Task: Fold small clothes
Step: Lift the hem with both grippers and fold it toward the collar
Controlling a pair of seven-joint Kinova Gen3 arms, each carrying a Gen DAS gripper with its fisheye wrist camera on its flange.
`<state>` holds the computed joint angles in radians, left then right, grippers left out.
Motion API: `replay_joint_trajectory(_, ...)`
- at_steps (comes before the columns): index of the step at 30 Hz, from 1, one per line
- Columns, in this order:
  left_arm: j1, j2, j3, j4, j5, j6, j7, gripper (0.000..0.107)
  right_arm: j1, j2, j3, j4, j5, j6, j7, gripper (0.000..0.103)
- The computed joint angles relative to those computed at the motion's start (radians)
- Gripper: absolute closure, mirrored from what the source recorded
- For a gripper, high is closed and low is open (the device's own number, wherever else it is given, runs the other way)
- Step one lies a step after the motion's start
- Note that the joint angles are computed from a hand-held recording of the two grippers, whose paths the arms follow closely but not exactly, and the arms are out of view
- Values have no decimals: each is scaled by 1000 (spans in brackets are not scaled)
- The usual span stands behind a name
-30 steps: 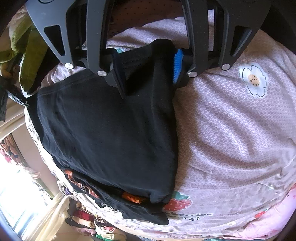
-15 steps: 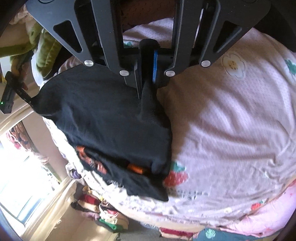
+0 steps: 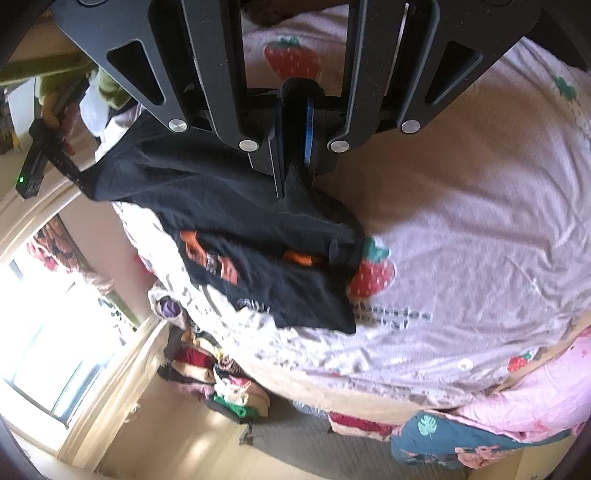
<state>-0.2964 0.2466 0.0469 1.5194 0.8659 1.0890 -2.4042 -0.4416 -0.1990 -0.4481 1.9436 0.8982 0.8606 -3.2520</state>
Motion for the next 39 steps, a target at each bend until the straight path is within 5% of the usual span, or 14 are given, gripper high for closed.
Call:
replay_joint_trajectory(19,1,21,21,-59,68,-97,22,105,-10,50,51,-103,63,24,-23,95)
replay_joint_trajectory(39,28,95,73,-168,12,-186,118,105,20,123,153,-219,17,-44,42,95)
